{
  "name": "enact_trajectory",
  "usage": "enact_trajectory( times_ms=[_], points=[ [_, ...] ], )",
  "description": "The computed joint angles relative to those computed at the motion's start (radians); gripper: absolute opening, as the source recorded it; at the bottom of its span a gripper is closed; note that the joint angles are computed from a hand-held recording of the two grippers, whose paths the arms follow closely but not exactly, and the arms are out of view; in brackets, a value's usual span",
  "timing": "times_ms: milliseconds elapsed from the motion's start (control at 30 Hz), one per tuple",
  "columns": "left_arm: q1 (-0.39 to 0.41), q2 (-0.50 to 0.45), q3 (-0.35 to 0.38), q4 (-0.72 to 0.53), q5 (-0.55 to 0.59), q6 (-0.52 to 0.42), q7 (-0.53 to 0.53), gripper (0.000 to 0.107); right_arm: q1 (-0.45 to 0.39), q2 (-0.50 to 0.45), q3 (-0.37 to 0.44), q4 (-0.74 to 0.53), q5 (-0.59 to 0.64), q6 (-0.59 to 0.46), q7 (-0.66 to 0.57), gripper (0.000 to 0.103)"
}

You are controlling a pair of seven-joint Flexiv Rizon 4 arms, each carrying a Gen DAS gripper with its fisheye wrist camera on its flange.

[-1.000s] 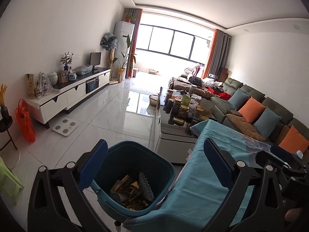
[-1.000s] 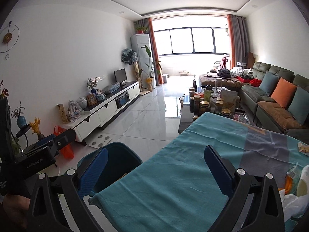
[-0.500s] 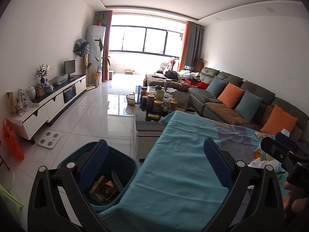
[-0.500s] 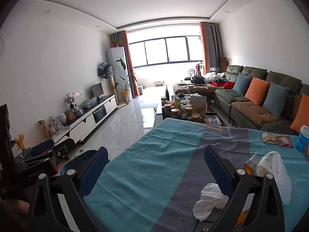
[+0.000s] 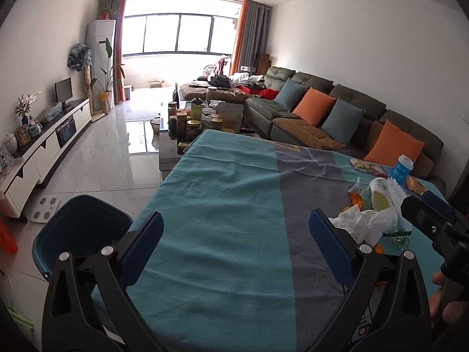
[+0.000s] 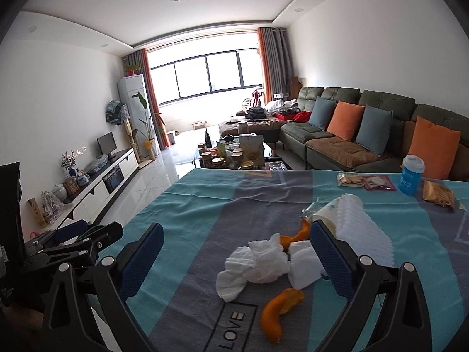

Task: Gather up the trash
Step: 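Move both empty tools back to the remaining trash on the table, then grasp the orange peel with the right tool while the left tool grasps a white tissue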

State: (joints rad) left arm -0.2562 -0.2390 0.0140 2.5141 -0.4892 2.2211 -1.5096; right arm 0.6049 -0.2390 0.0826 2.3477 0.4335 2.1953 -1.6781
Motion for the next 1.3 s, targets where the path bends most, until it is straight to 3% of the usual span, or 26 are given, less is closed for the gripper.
enact_trajectory(
  times_ms=[233,500,733,900,1300],
  points=[
    [-0.007,-0.041,-0.012,-0.040,0.035,-0.032,0.000,0.097,0.040,0.032,-0.048,0.027,0.135,0.000,-0.097,0.096],
    [-0.040,-0.060,-0.004,-0.064,0.026,-0.063,0.020,0.097,0.000,0.050,-0.039,0.065,0.203,-0.005,-0.121,0.096],
    [-0.014,-0.057,-0.019,-0.050,0.096,-0.060,-0.025,0.097,0.019,0.054,-0.050,0.077,0.272,-0.026,-0.171,0.096],
    [-0.003,-0.070,-0.029,-0.054,0.155,-0.059,-0.036,0.097,0.026,0.036,-0.047,0.091,0.271,-0.021,-0.164,0.096],
    [0.014,-0.115,-0.040,-0.127,0.207,-0.149,-0.041,0.097,0.025,-0.020,-0.054,0.105,0.128,-0.043,-0.076,0.096]
  ],
)
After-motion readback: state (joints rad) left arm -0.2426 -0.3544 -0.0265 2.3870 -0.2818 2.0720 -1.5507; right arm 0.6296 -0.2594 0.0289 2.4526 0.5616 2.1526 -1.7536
